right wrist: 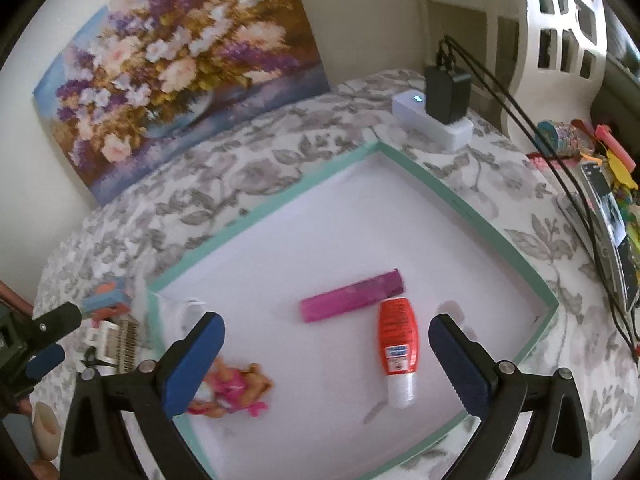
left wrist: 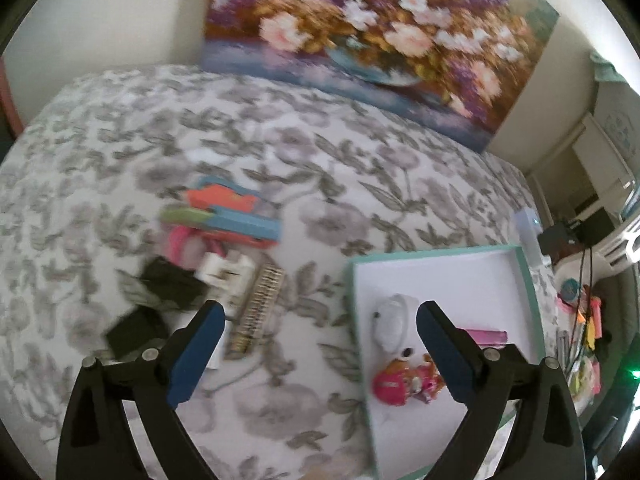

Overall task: Organize rigid objects
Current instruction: 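Move both tools back over the item pile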

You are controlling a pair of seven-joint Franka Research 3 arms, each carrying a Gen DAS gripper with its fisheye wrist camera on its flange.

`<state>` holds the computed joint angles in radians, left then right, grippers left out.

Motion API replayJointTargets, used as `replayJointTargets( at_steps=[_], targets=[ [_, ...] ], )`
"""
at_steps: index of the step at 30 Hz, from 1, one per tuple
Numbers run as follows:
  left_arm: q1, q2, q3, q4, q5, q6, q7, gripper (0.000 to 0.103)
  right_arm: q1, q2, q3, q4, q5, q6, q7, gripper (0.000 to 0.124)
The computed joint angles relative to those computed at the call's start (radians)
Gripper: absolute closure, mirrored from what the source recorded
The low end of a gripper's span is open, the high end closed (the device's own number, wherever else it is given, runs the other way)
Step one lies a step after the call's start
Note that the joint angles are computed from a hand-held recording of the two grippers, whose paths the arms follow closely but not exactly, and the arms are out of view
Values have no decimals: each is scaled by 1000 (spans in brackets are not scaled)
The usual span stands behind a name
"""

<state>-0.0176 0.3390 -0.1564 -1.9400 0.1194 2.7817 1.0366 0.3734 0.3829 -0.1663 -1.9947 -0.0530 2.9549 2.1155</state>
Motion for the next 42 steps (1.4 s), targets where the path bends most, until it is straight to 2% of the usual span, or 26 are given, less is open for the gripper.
replayJointTargets(
  at_steps=[4,6,9,16,22,28,35,39,42],
  targets=[
    [-38,-59,79,-39,128,-51,-110,6,28,-20,1,-2,-21,15,2,21],
    [-38,-84,100,-57,188,-92,-158,6,29,-25,19,3,-19,16,-14,21],
    [-10,-124,106,-102,226,-111,-193,6,35,-25,43,20,-14,12,-39,21],
    [64,-220,123,-220,277,-89,-267,6,85,-9,53,60,-39,-6,-54,21],
    [120,-267,131,-282,265,-57,-286,6,103,26,85,115,-29,-31,-81,21],
    [158,-270,139,-299,251,-65,-298,6,118,78,116,188,-10,-70,-132,21],
    [171,-235,132,-280,200,-87,-254,6,137,162,142,291,10,-138,-201,21],
    [173,-194,120,-252,136,-103,-205,6,147,212,149,352,19,-192,-233,21],
    [184,-167,101,-237,38,-99,-142,6,162,242,138,385,7,-225,-247,21]
  ],
)
